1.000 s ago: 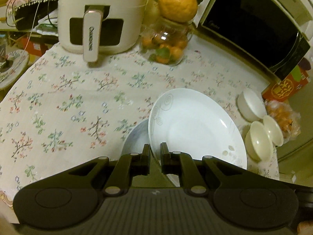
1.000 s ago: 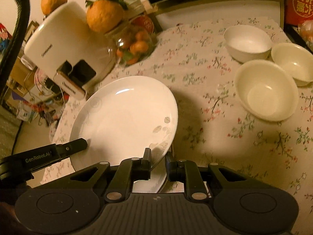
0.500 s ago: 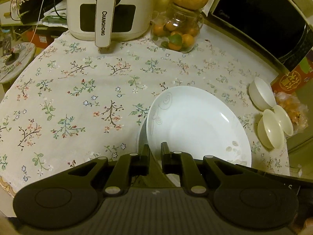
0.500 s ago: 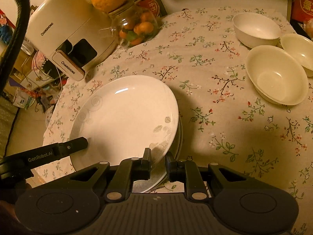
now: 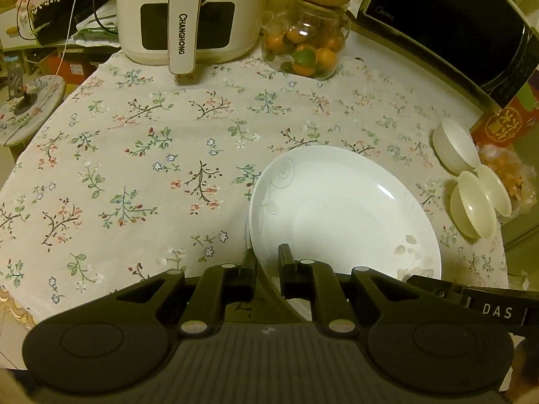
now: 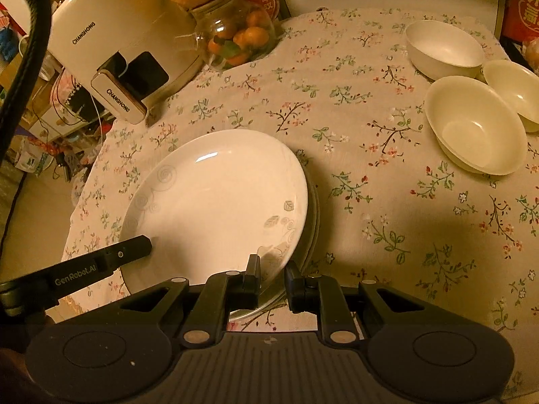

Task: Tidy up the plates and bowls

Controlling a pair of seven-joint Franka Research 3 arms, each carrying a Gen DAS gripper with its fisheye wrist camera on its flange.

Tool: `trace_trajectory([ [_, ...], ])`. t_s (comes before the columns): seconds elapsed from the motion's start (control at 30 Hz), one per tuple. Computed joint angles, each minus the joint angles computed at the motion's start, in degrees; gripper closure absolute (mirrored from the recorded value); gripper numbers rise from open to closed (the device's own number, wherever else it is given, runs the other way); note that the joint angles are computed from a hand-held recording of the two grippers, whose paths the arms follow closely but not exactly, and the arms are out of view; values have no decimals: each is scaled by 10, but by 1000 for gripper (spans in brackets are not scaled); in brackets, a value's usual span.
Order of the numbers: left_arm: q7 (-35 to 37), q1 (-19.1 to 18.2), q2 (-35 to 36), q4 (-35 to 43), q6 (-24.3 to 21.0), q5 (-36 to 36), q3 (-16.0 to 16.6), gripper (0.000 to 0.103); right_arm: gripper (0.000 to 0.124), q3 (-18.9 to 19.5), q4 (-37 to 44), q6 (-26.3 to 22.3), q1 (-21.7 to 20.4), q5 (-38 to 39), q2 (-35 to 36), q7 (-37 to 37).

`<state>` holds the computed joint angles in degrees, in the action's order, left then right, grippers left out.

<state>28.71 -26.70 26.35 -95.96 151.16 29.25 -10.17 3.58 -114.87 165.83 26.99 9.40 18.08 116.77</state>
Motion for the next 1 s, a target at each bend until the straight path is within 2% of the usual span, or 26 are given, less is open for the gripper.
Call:
trace_trajectory([
  [0.53,17,-12,14,29,-47,11,1,90,108,-16,39,-53,14,-53,15,28],
  [1.0,33,-43,29,67,-116,73,10,90,107,-51,45,-68,48,-170,14,96],
])
